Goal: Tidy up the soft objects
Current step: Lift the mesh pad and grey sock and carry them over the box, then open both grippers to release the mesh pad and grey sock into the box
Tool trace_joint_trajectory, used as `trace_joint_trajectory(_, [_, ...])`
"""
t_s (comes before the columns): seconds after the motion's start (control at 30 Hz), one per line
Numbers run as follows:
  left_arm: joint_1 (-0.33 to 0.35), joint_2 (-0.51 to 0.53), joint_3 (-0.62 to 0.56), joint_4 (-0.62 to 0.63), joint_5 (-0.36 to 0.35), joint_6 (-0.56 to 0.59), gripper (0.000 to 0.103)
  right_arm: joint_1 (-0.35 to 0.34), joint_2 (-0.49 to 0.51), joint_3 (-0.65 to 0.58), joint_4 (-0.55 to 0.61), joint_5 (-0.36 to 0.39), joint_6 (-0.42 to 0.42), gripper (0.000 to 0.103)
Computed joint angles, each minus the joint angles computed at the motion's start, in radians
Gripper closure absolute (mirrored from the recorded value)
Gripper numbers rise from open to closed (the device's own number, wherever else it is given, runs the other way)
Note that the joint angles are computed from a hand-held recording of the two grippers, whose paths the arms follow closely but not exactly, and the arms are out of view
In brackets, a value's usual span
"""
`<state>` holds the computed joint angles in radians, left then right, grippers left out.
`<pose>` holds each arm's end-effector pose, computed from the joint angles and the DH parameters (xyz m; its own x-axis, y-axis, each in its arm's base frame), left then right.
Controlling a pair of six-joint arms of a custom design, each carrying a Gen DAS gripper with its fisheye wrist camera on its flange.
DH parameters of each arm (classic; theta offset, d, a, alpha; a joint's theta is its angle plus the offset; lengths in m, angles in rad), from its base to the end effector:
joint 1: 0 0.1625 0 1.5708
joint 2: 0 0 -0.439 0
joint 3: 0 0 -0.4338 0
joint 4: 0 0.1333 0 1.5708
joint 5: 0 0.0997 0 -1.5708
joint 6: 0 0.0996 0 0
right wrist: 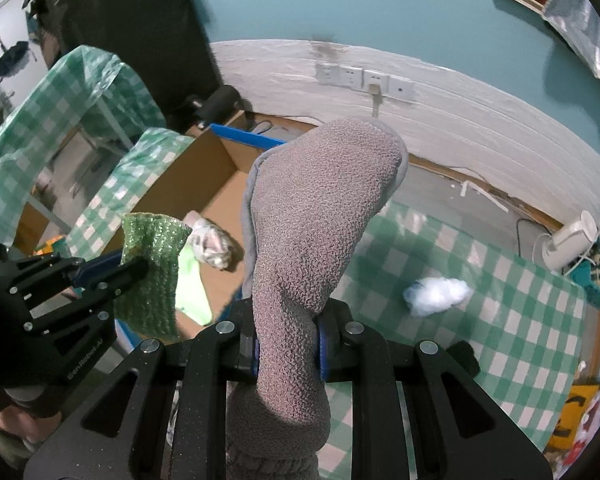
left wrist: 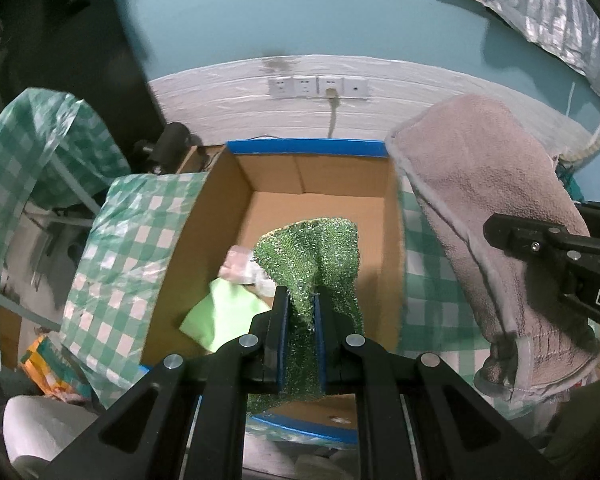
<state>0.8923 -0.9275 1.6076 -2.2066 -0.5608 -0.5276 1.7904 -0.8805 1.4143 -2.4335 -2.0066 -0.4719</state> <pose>-0.2686 -0.6799 0.1836 -0.6531 -0.0779 -0.7533 0.3451 0.8548 -0.3877 0.2582 -0.7380 0.2270 -0.7208 -0.4772 0.5027 -0.5993 0.7934 -0.1061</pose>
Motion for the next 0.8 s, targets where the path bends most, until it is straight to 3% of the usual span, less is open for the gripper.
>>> trace_joint_trajectory(0.8, [0.079,-0.081,0.038,0.122,0.013,-0.146,0.091,0.07,0.213,-0.182,0.126,-0.012,0.034,0.085])
